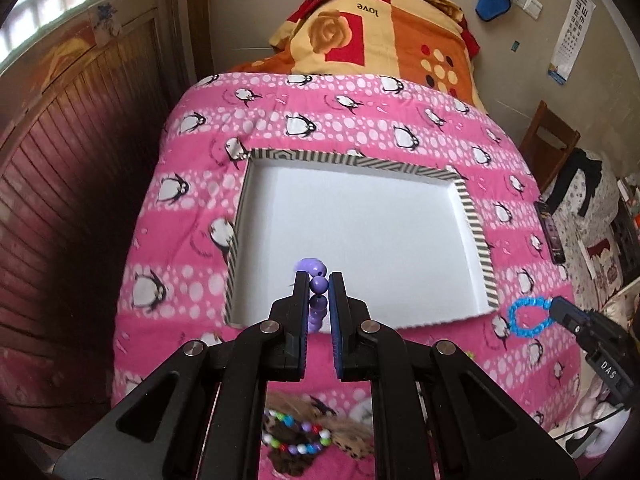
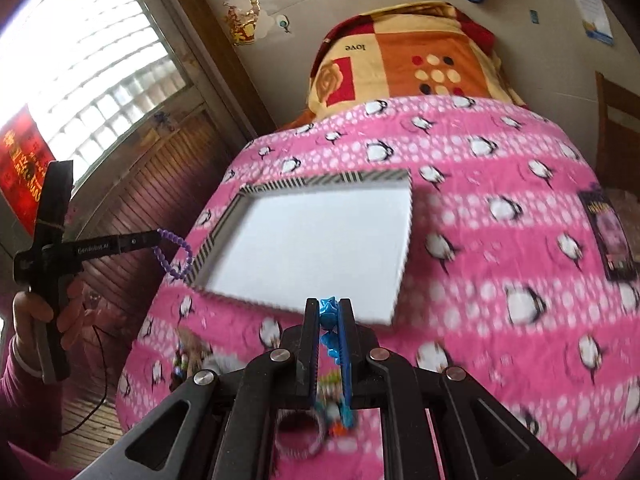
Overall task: Organize jewelry
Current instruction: 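Carry both bracelets into the striped tray and open both tools to release them, then withdraw both open tools from the tray back toward the jewelry pile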
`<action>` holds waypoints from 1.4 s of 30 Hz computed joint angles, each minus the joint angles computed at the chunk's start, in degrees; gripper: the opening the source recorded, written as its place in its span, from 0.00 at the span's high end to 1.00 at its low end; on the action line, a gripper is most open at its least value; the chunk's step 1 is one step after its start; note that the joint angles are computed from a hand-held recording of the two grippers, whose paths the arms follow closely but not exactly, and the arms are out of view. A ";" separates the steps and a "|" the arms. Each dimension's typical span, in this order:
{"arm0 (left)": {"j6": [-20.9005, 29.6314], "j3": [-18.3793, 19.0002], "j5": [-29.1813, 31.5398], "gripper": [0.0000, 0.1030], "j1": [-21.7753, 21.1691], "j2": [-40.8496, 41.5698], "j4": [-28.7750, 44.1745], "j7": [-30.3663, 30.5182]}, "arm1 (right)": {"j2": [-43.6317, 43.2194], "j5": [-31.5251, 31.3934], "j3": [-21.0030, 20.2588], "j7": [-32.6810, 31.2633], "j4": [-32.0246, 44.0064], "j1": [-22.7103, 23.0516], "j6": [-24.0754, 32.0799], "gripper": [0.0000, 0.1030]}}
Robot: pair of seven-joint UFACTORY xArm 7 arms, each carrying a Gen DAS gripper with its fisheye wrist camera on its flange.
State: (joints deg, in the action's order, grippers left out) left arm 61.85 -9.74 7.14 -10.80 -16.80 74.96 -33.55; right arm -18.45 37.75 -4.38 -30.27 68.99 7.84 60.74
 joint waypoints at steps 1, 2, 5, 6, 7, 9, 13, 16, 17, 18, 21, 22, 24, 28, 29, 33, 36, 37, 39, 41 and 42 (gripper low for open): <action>0.07 0.16 0.23 0.92 0.16 0.97 0.67 0.38 | 1.93 -0.13 0.69 0.26 1.84 0.50 -0.32 0.92; 0.11 0.40 0.46 0.92 0.33 2.17 1.42 0.82 | 3.18 -0.44 1.30 0.53 2.99 0.71 -0.68 0.92; -0.03 1.06 0.96 0.92 0.51 6.00 3.79 2.04 | 7.81 -2.34 3.71 2.41 6.88 1.34 -2.31 0.92; -0.15 1.41 0.86 0.92 0.51 7.46 4.69 2.64 | 9.45 -2.73 4.28 3.10 8.26 1.46 -2.48 0.92; -0.26 1.68 0.80 0.92 0.47 8.47 5.33 3.04 | 11.10 -3.32 5.05 4.11 9.58 1.62 -2.84 0.92; -0.56 2.30 0.87 0.92 0.48 11.39 7.21 4.03 | 14.40 -4.64 6.43 6.08 12.26 1.85 -3.29 0.92; -1.61 3.75 1.46 0.92 0.63 17.88 11.68 4.72 | 21.39 -8.86 8.65 9.63 18.02 2.18 -3.53 0.92; -1.69 4.85 3.53 0.92 0.52 22.06 15.05 4.34 | 27.93 -11.97 9.49 12.78 24.12 1.76 -2.05 0.92; -1.71 5.31 4.19 0.92 0.56 23.39 16.03 4.32 | 29.65 -13.33 9.68 13.58 25.68 1.66 -1.98 0.92; -1.59 5.78 5.14 0.92 0.54 24.63 16.96 4.13 | 32.04 -15.38 9.72 14.67 27.99 1.69 -1.84 0.92; -0.70 7.26 7.57 0.92 0.59 28.09 19.41 2.76 | 38.08 -19.80 9.77 17.38 33.97 1.56 -1.60 0.92; -0.58 7.70 7.38 0.92 0.89 29.00 19.95 2.57 | 39.88 -21.33 9.69 18.38 35.95 1.64 -1.72 0.92; -0.91 8.37 7.12 0.92 1.43 30.18 20.48 2.39 | 42.72 -23.88 9.71 19.80 39.43 1.88 -1.90 0.92; -0.77 8.74 6.88 0.92 1.56 31.95 21.70 3.02 | 46.93 -28.47 9.40 21.47 44.62 2.70 -3.52 0.92; -0.59 8.84 7.75 0.92 1.17 32.21 21.83 2.88 | 47.22 -29.38 9.32 21.73 44.73 2.89 -4.38 0.92; -1.33 8.62 7.74 0.90 0.68 31.55 20.74 2.89 | 47.24 -29.65 9.62 23.69 44.08 2.38 -5.55 0.92; -1.85 8.34 7.20 0.73 0.51 30.18 19.59 2.75 | 45.76 -27.08 10.83 23.74 42.11 1.05 -5.63 0.84; -2.19 8.23 6.70 0.66 0.53 29.50 19.01 2.36 | 44.48 -26.15 11.23 23.11 40.44 0.62 -6.33 0.78; -2.95 7.83 5.28 0.62 0.74 27.70 17.54 2.27 | 40.73 -23.64 12.17 20.62 35.78 -0.40 -8.44 0.66; -2.79 7.34 4.86 0.59 0.53 25.79 16.27 2.10 | 37.39 -21.95 12.51 18.66 31.94 -0.72 -9.52 0.66; -2.82 7.06 5.10 0.59 0.32 24.55 15.29 2.03 | 36.25 -21.35 12.42 18.14 30.70 -0.74 -9.62 0.66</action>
